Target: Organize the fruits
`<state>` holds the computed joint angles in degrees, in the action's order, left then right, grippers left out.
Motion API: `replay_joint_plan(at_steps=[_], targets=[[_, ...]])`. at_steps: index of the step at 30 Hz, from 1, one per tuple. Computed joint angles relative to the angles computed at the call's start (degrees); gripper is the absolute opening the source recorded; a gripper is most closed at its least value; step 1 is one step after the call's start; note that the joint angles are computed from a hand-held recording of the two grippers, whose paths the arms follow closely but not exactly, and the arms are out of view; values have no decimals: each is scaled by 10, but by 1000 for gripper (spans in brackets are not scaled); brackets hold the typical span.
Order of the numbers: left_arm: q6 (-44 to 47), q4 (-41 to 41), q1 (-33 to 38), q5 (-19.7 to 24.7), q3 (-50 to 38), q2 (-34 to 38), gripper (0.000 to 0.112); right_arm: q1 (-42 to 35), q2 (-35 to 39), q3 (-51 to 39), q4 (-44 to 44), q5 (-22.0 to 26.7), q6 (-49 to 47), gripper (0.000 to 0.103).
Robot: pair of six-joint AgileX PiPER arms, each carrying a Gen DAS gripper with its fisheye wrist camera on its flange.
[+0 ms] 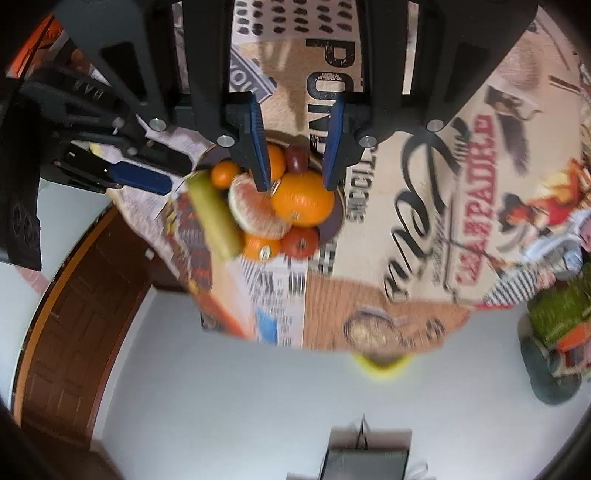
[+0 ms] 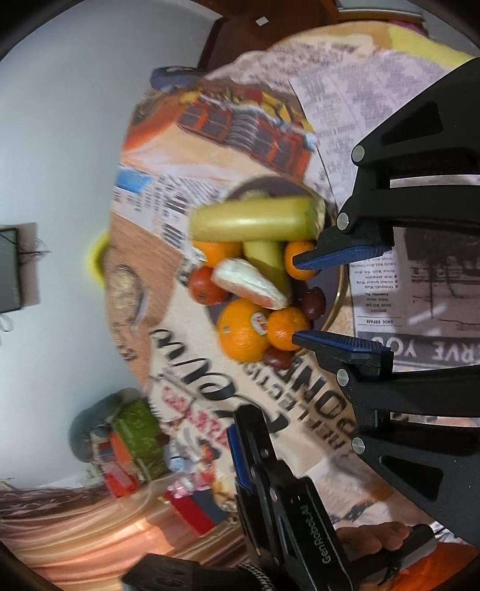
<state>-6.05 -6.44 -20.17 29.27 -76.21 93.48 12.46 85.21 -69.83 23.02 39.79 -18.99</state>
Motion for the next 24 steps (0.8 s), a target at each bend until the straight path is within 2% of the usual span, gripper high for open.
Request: replay_joint_plan(at_steps=[3, 6, 10, 12, 16, 20, 23, 24], targets=[[-34, 38, -13, -2, 15, -56, 28, -12, -50, 0, 2, 7, 8, 31], [-113, 127, -40, 5, 28, -118, 28, -17, -100, -3, -9, 12, 29, 31], [-190, 206, -80, 21, 42, -188, 28, -10, -182, -5, -37, 21, 68, 31], [-256, 277, -115, 36, 47, -223, 28, 0, -215, -4, -51, 21, 87, 31], [-404, 448, -214, 97, 59, -284, 28, 43, -277, -1, -116, 15, 153, 31], [-468, 529, -290, 150, 61, -321, 28, 108, -324, 4, -218, 10, 250, 31], [-513, 595, -357, 196, 65, -339, 38, 162, -349, 9, -306, 10, 331, 34], [-529, 619, -380, 214, 66, -343, 43, 171, -356, 12, -320, 10, 345, 39]])
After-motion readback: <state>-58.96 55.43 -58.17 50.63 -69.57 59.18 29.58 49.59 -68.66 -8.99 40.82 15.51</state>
